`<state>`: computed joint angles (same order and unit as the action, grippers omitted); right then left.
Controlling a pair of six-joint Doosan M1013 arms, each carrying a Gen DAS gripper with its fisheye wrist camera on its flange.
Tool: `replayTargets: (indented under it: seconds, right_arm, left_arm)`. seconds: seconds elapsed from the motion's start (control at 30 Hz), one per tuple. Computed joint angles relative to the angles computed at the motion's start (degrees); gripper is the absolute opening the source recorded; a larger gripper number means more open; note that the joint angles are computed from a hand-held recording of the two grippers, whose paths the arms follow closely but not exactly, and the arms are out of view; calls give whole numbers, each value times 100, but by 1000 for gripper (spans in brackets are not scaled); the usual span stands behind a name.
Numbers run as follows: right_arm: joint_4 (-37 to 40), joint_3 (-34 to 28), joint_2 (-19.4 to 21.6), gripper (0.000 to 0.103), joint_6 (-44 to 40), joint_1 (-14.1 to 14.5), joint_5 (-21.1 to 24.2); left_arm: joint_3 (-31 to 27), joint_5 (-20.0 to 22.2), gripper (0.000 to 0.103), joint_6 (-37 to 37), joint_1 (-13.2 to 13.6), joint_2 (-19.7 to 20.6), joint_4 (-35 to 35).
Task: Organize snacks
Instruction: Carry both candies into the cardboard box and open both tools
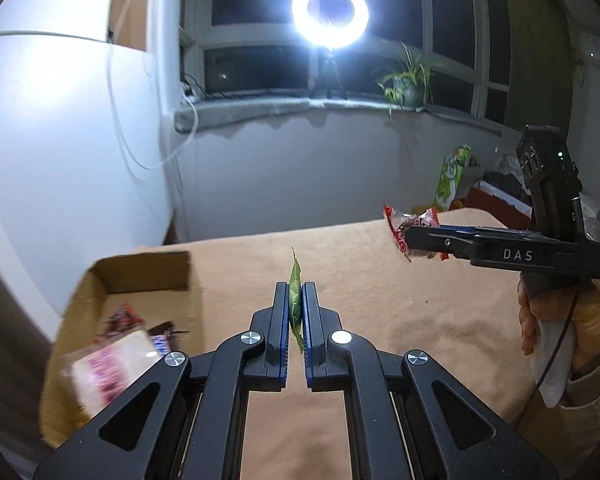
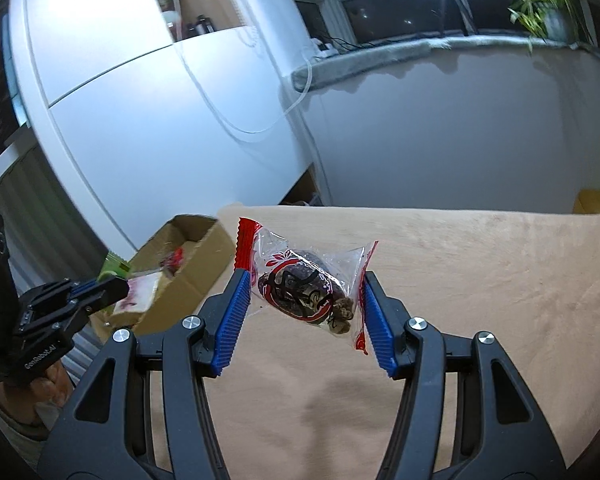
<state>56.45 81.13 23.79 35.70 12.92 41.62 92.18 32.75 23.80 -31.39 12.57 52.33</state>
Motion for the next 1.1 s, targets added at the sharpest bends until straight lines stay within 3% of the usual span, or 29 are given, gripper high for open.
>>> replayTargets:
  seconds: [0.43, 0.77, 0.93, 0.97, 1.0, 1.03, 1.07, 1.1]
  right_arm:
    - [-420, -117, -4, 58, -6, 735, -12]
    - [-760, -574, 411, 58, 82, 1274, 288]
    - [-840, -845, 597, 58, 25, 1467, 296]
    - [-842, -892, 634, 59, 5, 1501, 236]
    - [-815, -925, 667, 69, -21, 1519, 187]
    - [-910, -1005, 731, 82, 76, 1545, 169]
    - [-1051, -1069, 775, 83, 244, 1558, 184]
    - [-957, -1028, 756, 83, 236, 1540, 124]
  left_arm:
    - [787, 130, 4, -1281, 154, -586, 941]
    - [1299, 202, 4, -1677, 503, -780, 724]
    - [1340, -140, 6, -1354, 694, -714, 316]
    - [1291, -210, 14, -1062, 750, -651, 46]
    - [1245, -176, 20, -859, 772, -600, -147]
    - [1221, -92, 41, -815, 763, -565, -188]
    - [1227, -36, 65, -931, 741, -563, -90]
    - [1261, 5, 72, -1147, 707, -583, 105]
